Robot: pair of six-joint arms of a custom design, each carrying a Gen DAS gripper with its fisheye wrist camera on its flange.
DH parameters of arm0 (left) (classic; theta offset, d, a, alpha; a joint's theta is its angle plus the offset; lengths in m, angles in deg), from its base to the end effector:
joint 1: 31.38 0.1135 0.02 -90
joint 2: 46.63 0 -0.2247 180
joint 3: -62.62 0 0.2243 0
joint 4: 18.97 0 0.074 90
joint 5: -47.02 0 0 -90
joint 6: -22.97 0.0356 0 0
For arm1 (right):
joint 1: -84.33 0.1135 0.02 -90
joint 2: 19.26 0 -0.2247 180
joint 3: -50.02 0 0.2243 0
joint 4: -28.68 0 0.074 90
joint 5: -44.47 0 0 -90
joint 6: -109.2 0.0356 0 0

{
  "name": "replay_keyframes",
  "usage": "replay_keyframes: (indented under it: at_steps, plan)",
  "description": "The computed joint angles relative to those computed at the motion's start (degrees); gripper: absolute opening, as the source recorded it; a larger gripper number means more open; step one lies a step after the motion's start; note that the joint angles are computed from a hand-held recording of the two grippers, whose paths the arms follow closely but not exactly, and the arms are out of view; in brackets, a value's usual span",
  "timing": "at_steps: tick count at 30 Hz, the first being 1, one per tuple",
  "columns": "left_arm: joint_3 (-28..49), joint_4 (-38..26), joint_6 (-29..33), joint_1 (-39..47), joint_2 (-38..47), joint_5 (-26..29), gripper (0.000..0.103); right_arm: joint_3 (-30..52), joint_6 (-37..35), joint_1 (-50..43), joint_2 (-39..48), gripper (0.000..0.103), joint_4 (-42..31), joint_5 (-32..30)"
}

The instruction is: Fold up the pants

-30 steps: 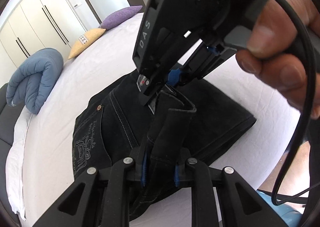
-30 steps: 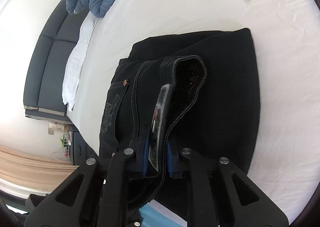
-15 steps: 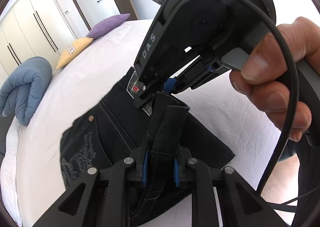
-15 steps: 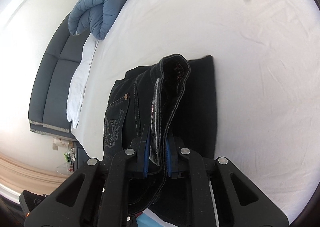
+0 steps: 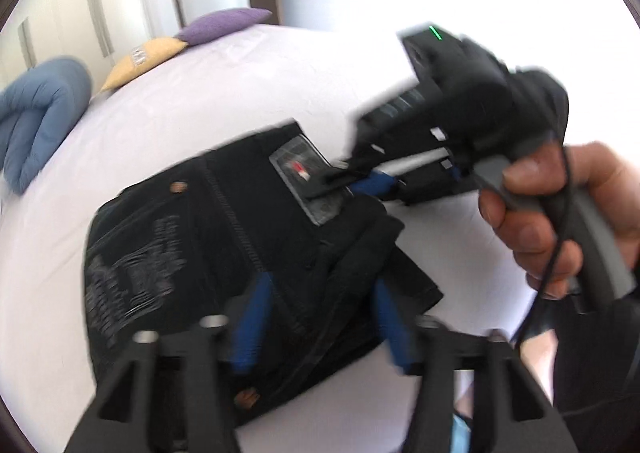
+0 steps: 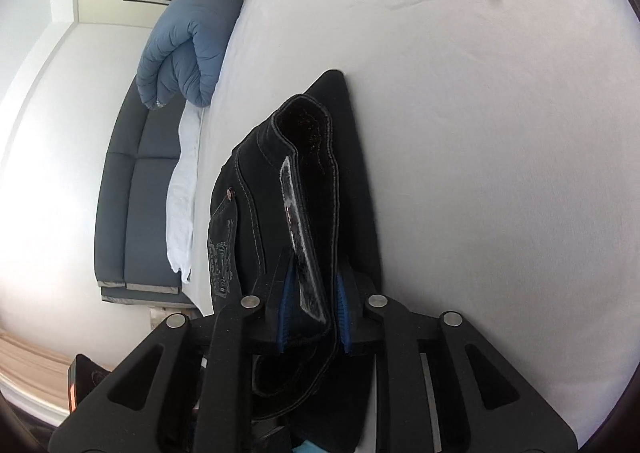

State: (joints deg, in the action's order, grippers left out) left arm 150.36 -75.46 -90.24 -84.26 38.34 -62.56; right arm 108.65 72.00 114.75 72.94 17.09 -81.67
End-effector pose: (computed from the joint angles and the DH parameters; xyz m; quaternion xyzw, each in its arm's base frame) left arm 0.1833 -0.2224 0.2615 0.1886 0.9188 -0.0618 0.3412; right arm 0.2377 0.1639 0.1411 0.0545 0.8851 0.4552 0.0807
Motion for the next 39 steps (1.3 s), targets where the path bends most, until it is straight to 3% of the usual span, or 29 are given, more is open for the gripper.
replay_keyframes:
  at_steps: [3, 5, 7, 9, 10, 16, 17, 18, 20, 21, 24, 28, 32, 36, 39]
  plan:
    - [-3.78, -0.43, -1.38, 2.49, -8.80, 0.32, 0.076, -2.02, 0.26, -1.17, -6.56, 0.021, -5.38, 4.06]
    - [-5.57, -1.54, -0.55, 7.41, -13.11, 2.16, 0.076, -1.61, 0.13, -1.54, -10.75, 0.021, -10.32, 6.49]
    - [-6.27, -2.17, -0.11, 11.51, -14.36, 3.84, 0.074, -1.02, 0.61, -1.16, -12.94, 0.021, -9.06, 4.63]
    - [-6.54, -2.09, 3.21, 19.10, -13.96, 9.20, 0.045, 2.82, -0.09, 1.17, -11.49, 0.021, -8.84, 3.12]
    - [-7.04, -0.91, 5.24, 23.90, -13.12, 13.94, 0.038, 5.32, -0.91, 2.43, -9.86, 0.021, -9.30, 2.73]
    - [-0.02, 1.84, 8.06, 35.73, -1.22, 27.07, 0.023, 18.86, -4.02, 8.56, 7.04, 0.020, -16.93, 5.72]
    - [2.08, 1.36, 8.75, 36.88, 1.55, 28.29, 0.022, 18.09, -3.47, 8.28, 9.11, 0.016, -16.09, 5.95]
    - [4.99, 0.43, 9.76, 38.41, 5.75, 30.59, 0.018, 14.77, -1.92, 7.82, 9.67, 0.000, -11.24, 5.72]
    - [7.76, 0.34, 10.45, 39.74, 11.00, 32.44, 0.008, 6.22, 3.21, 5.61, 9.40, 0.000, 2.57, 1.83]
    - [8.24, 0.63, 11.38, 40.37, 13.03, 32.84, 0.003, 4.27, 4.42, 5.56, 8.90, 0.000, 5.21, 1.69]
    - [4.47, 4.63, 11.21, 42.50, 12.90, 36.41, 0.002, 4.59, 2.28, 7.06, 7.63, 0.000, 3.06, 4.72]
    - [-4.74, 6.82, 10.69, 40.91, 4.77, 34.24, 0.002, 6.00, 3.38, 7.17, 8.71, 0.000, 3.44, 4.88]
    - [-19.53, 10.58, 6.71, 39.71, -8.86, 32.65, 0.002, 5.16, 1.58, 6.64, 7.69, 0.000, 2.85, 5.74]
    - [-28.53, 7.26, 0.39, 33.46, -23.27, 25.14, 0.002, 5.37, 2.33, 7.43, 7.59, 0.000, 2.80, 6.88]
    - [-29.44, 3.01, -2.57, 26.18, -27.76, 16.83, 0.002, 5.02, 1.76, 6.70, 7.00, 0.000, 2.17, 6.26]
